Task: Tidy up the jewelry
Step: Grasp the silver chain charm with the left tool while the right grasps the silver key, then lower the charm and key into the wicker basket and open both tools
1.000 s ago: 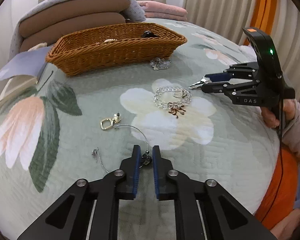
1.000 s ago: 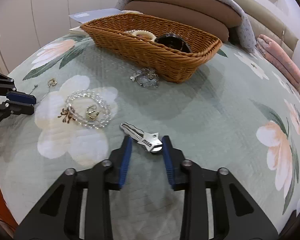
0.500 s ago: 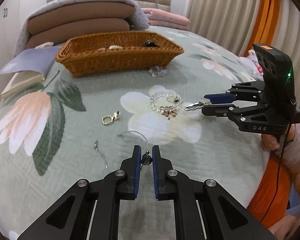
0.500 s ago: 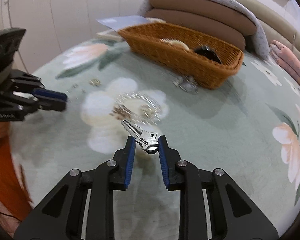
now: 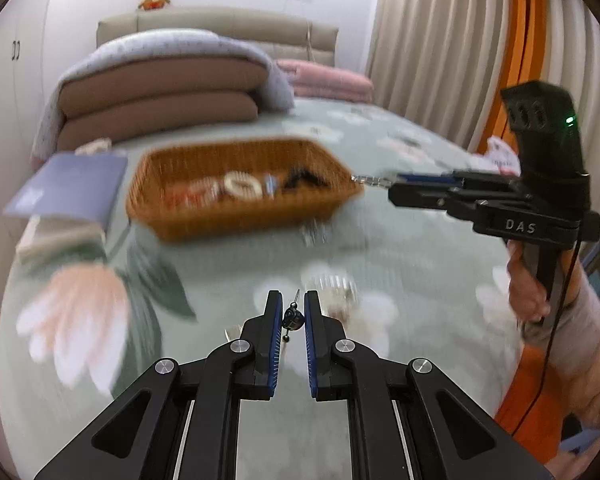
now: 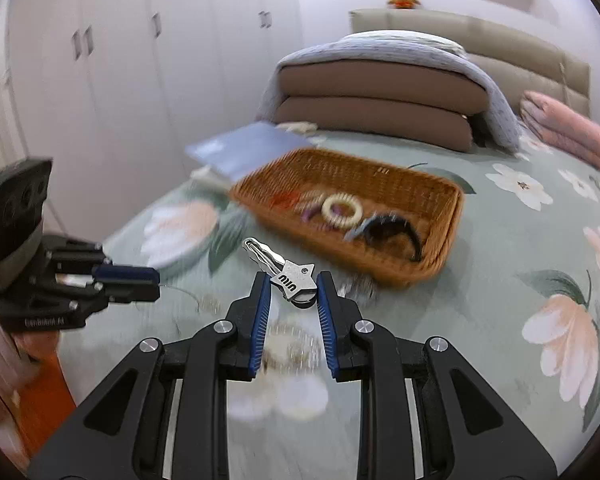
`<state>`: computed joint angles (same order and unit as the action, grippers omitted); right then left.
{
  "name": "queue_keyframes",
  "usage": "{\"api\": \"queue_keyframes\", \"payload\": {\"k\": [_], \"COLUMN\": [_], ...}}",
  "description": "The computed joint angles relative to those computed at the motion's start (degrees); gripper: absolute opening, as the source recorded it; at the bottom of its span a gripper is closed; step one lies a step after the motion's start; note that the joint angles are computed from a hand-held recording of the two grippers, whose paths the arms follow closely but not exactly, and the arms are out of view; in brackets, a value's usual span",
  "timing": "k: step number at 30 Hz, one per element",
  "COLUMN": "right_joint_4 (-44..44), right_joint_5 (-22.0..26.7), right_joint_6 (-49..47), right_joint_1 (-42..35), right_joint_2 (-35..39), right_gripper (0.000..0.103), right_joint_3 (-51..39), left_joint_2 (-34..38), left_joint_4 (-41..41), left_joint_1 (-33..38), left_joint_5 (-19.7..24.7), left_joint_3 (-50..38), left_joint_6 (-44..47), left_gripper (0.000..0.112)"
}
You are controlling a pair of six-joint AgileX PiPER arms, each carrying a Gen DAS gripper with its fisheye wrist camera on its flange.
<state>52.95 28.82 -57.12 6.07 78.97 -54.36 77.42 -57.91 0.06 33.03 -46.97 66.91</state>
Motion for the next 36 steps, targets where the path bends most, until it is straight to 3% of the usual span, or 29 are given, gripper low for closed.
{"api": "queue_keyframes", "payload": {"k": [2, 4, 7, 11, 16, 20, 25, 28, 32, 33, 35, 36], "right_joint_4": [1.5, -0.7, -9.7, -20.6, -37.6, -43.8, -46.8, -46.3, -42.7, -40.6, -37.1, -35.7], "right_joint_5": [2.7, 2.2, 0.6, 2.0, 8.1, 15.4, 20.7, 22.2, 20.7, 20.1, 19.4, 18.6], "right_joint_6": [2.7, 8.4, 21.7, 36.0, 52.3, 58.0, 59.2, 58.9, 56.7, 55.2, 53.4, 52.7], "right_joint_1": [-1.6, -1.5, -0.2, 0.9, 3.8, 4.8, 5.3, 4.9, 3.8, 3.3, 2.4, 2.1], "right_joint_2": [3.1, 6.2, 12.9, 22.3, 35.4, 44.6, 50.3, 52.7, 52.4, 51.8, 50.7, 49.8], "right_gripper": [0.022, 0.022, 0.022, 0.022, 0.022, 0.022, 0.022, 0.022, 0.023, 0.023, 0.025, 0.026], "right_joint_3": [-4.8, -9.7, -18.8, -30.5, -48.6, -62.0, -70.4, -73.3, -71.4, -70.2, -68.0, -66.3], "left_joint_2": [2.5, 5.6, 11.8, 21.7, 34.9, 41.9, 46.1, 46.7, 47.2, 47.6, 46.9, 45.4], "left_joint_4": [-1.4, -2.5, -3.1, -0.4, 6.0, 10.6, 12.9, 12.8, 13.2, 12.7, 11.5, 10.3], "left_joint_1": [1.3, 2.1, 2.2, 1.3, 0.0, -1.9, -3.8, -4.3, -4.3, -4.0, -3.7, -3.8], "left_joint_5": [2.0, 3.1, 3.6, 3.6, 5.8, 6.7, 6.9, 6.9, 8.6, 9.8, 10.5, 8.9], "left_joint_3": [-4.9, -10.1, -18.7, -31.2, -46.7, -54.4, -58.3, -58.2, -59.1, -59.7, -58.7, -56.4], "left_joint_6": [0.3, -0.1, -3.1, -10.9, -23.2, -29.9, -32.9, -33.0, -33.9, -33.8, -32.5, -30.7], "left_gripper": [0.011, 0.011, 0.011, 0.011, 0.011, 0.011, 0.011, 0.011, 0.011, 0.015, 0.038, 0.055]}}
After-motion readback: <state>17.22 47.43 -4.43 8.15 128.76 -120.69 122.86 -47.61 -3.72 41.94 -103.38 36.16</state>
